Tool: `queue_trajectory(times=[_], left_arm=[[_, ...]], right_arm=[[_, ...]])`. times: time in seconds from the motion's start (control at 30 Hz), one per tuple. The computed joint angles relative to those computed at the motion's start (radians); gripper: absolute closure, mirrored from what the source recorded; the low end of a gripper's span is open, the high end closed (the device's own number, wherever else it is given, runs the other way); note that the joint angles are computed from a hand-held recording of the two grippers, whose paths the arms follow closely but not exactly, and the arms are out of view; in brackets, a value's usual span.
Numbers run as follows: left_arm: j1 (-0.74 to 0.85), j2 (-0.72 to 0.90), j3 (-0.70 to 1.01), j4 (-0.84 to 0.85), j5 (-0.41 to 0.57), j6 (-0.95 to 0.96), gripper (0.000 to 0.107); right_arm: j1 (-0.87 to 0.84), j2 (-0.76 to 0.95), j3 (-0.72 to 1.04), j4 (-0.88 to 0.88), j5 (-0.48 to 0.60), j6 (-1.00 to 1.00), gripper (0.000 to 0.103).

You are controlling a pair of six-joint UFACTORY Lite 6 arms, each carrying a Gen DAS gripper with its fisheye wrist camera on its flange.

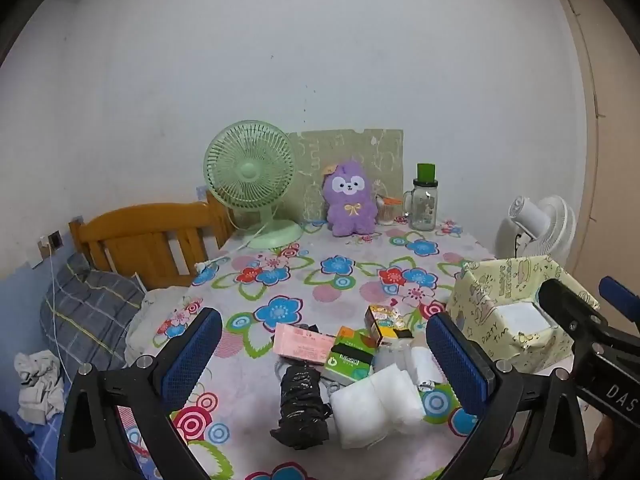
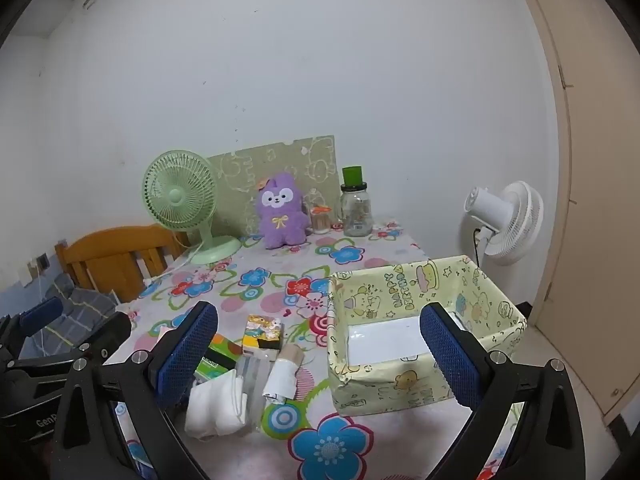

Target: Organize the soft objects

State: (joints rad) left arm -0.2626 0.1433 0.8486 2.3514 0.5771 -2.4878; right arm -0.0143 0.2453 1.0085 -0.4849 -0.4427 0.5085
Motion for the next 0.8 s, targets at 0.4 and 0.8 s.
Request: queue_trajectory(times=[0.4, 0.8], left_arm=[[0.036, 0.016, 0.027, 0.119, -0.071, -0.159, 0.004], [0.056, 0.031, 0.024, 0.181, -0.066, -0.218, 0.004]], right_arm=[[-0.007, -0.003, 0.010, -0.035, 0.022, 0.032, 0.001], [0.032, 0.029, 0.041, 0.046, 0.055, -0.053, 0.001]])
